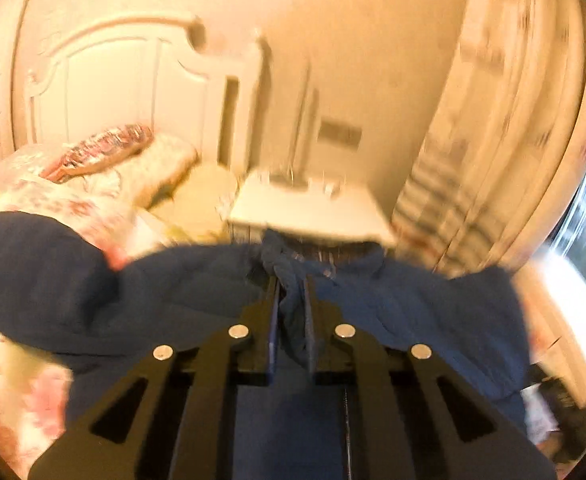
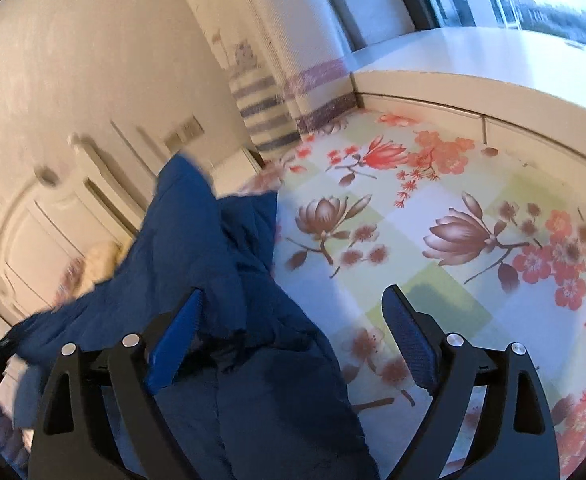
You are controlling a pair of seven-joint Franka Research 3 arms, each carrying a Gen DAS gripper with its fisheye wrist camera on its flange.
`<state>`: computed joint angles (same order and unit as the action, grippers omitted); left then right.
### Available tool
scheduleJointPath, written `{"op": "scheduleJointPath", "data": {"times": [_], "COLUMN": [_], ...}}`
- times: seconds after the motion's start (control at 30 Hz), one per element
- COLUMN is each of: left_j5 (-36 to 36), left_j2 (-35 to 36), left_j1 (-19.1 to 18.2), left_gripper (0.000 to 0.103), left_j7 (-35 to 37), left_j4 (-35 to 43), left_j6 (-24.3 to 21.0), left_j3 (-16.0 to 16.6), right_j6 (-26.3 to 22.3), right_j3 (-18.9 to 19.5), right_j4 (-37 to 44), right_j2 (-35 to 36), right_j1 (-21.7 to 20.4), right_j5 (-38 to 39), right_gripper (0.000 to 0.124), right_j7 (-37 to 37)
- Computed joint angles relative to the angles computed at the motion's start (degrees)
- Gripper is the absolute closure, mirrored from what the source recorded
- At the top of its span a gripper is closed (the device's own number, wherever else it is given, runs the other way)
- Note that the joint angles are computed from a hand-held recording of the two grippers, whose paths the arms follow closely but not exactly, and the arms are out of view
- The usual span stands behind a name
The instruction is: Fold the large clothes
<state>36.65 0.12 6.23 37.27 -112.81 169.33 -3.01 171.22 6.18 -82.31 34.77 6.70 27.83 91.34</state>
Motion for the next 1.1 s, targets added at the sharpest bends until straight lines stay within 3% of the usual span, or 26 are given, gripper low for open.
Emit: {"op": "scheduleJointPath", "data": {"times": [0.07, 0.17, 0.3, 0.37, 0.4, 0.47, 0.57, 0.6, 0.67, 0.73, 0.8, 0.87, 0.93, 1.03, 1.1], "left_j5": [1.4, 8.0, -3.1, 1.7, 2.6, 8.7, 24.6, 27.0, 21.0, 8.2, 2.9, -2.7, -9.4, -24.9, -30.2], "left_j2": [-3.4, -7.2, -7.1, -6.5, -6.3, -7.3, -8.6, -8.8, -8.2, -5.1, -1.6, -0.2, -0.4, 0.1, 0.2], "left_j1": [0.8, 3.5, 3.1, 5.6, 6.0, 7.4, 9.7, 9.8, 8.3, 5.2, 4.0, 3.7, 4.0, 4.3, 4.3], "left_gripper": [0.093, 0.092, 0.084, 0.043, 0.01, 0.006, 0.006, 0.006, 0.008, 0.032, 0.042, 0.041, 0.038, 0.021, 0.013], "left_j7": [0.0, -3.5, 9.7, 6.8, 6.5, 1.6, -12.9, -16.4, -12.2, 1.3, 8.0, 12.5, 16.2, 27.6, 32.0], "left_j4": [-2.1, -5.5, -9.7, -10.2, -10.7, -12.0, -11.1, -10.8, -10.7, -10.2, -8.8, -8.7, -9.8, -10.8, -11.1], "left_j6": [-1.8, -7.3, -9.1, -12.4, -11.4, -8.5, -9.7, -10.5, -9.2, -8.3, -11.6, -12.2, -9.1, -7.0, -6.6], "left_j3": [0.3, -0.1, 3.0, 1.3, 1.3, 0.7, -2.1, -2.6, -1.3, 0.8, 0.6, 1.0, 1.8, 2.2, 2.1], "right_j6": [-1.1, -2.7, -3.9, -4.3, -4.5, -4.9, -5.0, -5.0, -4.9, -4.9, -4.6, -4.0, -3.5, -2.7, -2.6], "right_j3": [-2.9, -3.2, -4.4, -4.5, -4.7, -5.0, -5.0, -4.8, -4.5, -4.3, -4.1, -3.9, -3.5, -2.7, -3.8], "right_j4": [0.5, 1.5, 2.2, 2.5, 2.6, 2.9, 2.9, 2.9, 2.7, 2.8, 2.7, 2.2, 2.0, 1.8, 1.9], "right_j2": [0.3, 0.8, 1.2, 1.3, 1.4, 1.5, 1.5, 1.5, 1.5, 1.5, 1.4, 1.2, 1.1, 1.0, 0.9], "right_j1": [1.9, 1.8, 2.6, 2.7, 2.8, 2.9, 2.9, 2.8, 2.6, 2.5, 2.4, 2.3, 2.1, 1.8, 2.8], "right_j5": [-1.5, -1.9, -4.1, -4.9, -5.3, -5.9, -6.6, -6.7, -6.8, -6.9, -6.8, -6.7, -6.5, -6.1, -6.9], "right_gripper": [0.037, 0.037, 0.037, 0.037, 0.037, 0.037, 0.037, 0.037, 0.037, 0.037, 0.037, 0.037, 0.037, 0.037, 0.037], "right_j7": [3.3, 5.3, 7.1, 7.5, 7.9, 8.6, 9.1, 9.1, 9.0, 8.8, 8.5, 8.1, 7.5, 5.8, 5.9]}}
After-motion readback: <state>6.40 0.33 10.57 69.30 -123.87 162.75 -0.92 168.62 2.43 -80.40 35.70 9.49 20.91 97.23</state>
